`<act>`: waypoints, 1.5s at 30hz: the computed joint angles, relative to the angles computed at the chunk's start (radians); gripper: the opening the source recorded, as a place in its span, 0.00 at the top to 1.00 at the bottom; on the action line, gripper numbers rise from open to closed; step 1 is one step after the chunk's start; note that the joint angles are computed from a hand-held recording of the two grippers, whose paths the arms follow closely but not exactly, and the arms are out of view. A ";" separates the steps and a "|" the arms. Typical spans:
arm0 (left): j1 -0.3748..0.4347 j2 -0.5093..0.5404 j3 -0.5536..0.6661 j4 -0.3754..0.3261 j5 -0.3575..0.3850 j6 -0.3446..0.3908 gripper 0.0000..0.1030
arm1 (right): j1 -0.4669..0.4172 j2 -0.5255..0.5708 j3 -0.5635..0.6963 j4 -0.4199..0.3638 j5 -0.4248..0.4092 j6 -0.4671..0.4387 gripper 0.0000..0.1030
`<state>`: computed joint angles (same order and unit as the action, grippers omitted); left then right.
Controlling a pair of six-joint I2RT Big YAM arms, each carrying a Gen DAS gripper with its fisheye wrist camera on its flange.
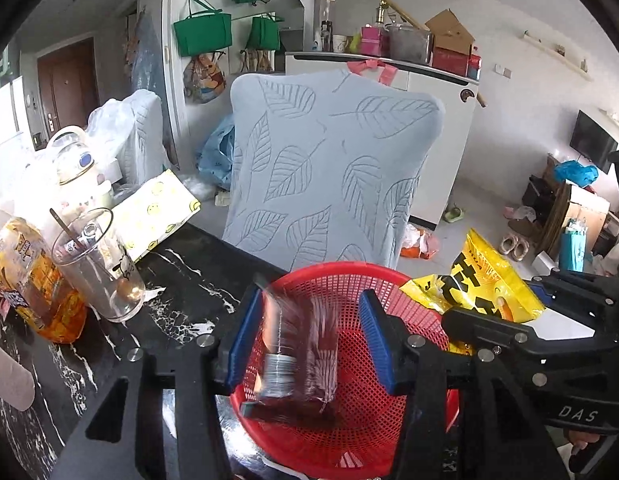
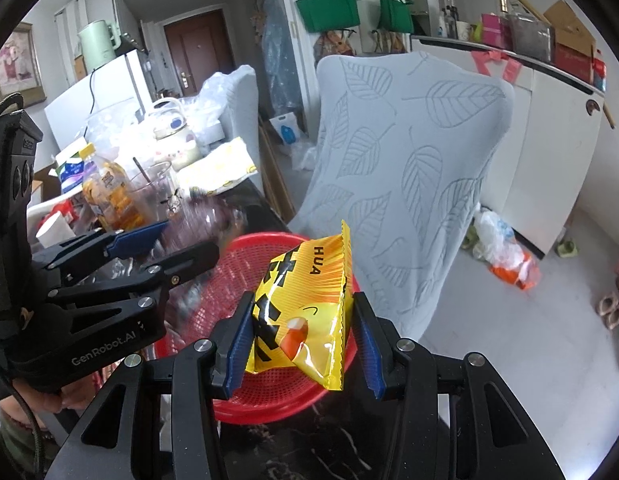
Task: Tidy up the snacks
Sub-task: 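Open both grippers to drop the chocolate bar and yellow bag into the basket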
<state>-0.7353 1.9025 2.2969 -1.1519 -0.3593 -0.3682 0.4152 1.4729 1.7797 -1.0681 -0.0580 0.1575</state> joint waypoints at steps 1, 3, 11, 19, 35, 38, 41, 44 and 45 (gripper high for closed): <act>-0.001 0.005 0.009 -0.010 -0.009 -0.006 0.40 | -0.001 0.002 0.002 -0.002 -0.001 0.000 0.55; -0.001 -0.002 -0.001 -0.003 -0.026 -0.015 0.23 | -0.001 0.005 0.005 -0.007 0.000 -0.001 0.55; 0.000 -0.010 -0.007 -0.011 -0.063 -0.028 0.21 | 0.004 0.022 0.016 -0.015 0.000 -0.004 0.55; 0.002 -0.009 -0.002 -0.028 -0.062 -0.036 0.21 | 0.003 0.043 0.034 -0.030 0.000 -0.002 0.54; -0.013 -0.030 -0.010 -0.024 -0.038 -0.046 0.21 | 0.008 0.012 0.029 -0.048 0.037 0.026 0.53; -0.019 -0.047 -0.026 -0.016 -0.044 -0.054 0.21 | 0.011 0.003 0.031 -0.055 0.039 0.034 0.53; -0.026 -0.071 -0.047 -0.008 -0.050 -0.062 0.21 | 0.018 -0.006 0.035 -0.060 0.045 0.034 0.53; -0.036 -0.089 -0.054 -0.009 -0.069 -0.062 0.21 | 0.025 -0.021 0.036 -0.058 0.054 0.034 0.53; -0.040 -0.096 -0.057 -0.008 -0.077 -0.060 0.21 | 0.029 -0.027 0.037 -0.056 0.058 0.034 0.53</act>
